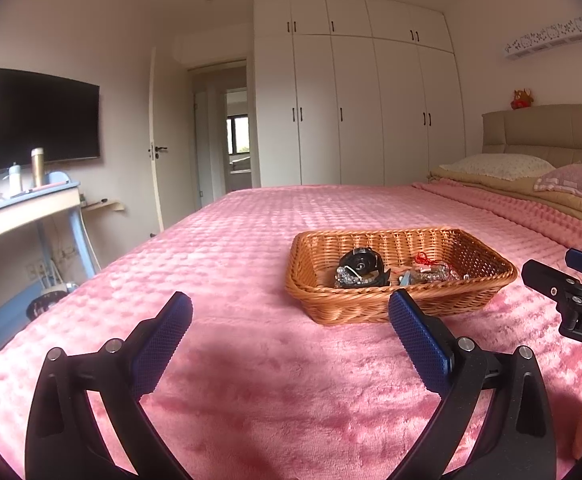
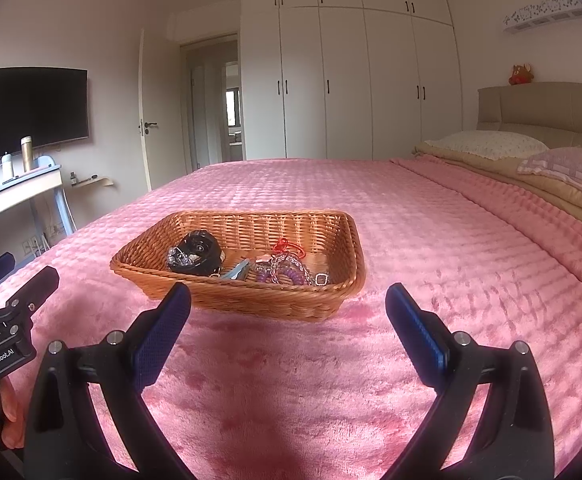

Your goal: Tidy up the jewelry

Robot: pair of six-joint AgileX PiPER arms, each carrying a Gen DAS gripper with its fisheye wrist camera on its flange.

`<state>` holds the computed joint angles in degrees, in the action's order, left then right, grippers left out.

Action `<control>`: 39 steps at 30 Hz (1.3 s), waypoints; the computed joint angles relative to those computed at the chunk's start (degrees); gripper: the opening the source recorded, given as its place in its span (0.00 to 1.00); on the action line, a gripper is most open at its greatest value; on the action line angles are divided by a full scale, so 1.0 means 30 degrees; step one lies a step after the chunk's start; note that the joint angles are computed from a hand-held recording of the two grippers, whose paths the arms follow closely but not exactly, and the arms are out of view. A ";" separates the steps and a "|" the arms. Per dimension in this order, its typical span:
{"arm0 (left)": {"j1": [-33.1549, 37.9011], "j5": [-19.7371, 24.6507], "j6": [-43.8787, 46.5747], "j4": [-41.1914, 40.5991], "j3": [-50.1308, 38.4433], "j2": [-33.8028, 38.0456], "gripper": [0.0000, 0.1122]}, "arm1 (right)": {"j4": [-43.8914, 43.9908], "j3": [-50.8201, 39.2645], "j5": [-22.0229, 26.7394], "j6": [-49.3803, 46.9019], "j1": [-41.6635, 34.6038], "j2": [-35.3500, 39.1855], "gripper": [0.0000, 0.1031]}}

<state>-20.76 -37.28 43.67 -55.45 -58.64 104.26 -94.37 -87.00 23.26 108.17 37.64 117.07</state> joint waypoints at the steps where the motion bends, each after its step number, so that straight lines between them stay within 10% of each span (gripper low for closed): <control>1: -0.0019 0.0003 0.0037 -0.0050 -0.0021 0.0006 0.85 | -0.0021 0.0013 0.0000 0.0043 0.0002 0.0000 0.91; 39: 0.0064 0.0273 0.0163 -0.0092 -0.0068 0.0068 0.85 | 0.0306 -0.0087 -0.0125 -0.0274 -0.0033 0.0051 0.91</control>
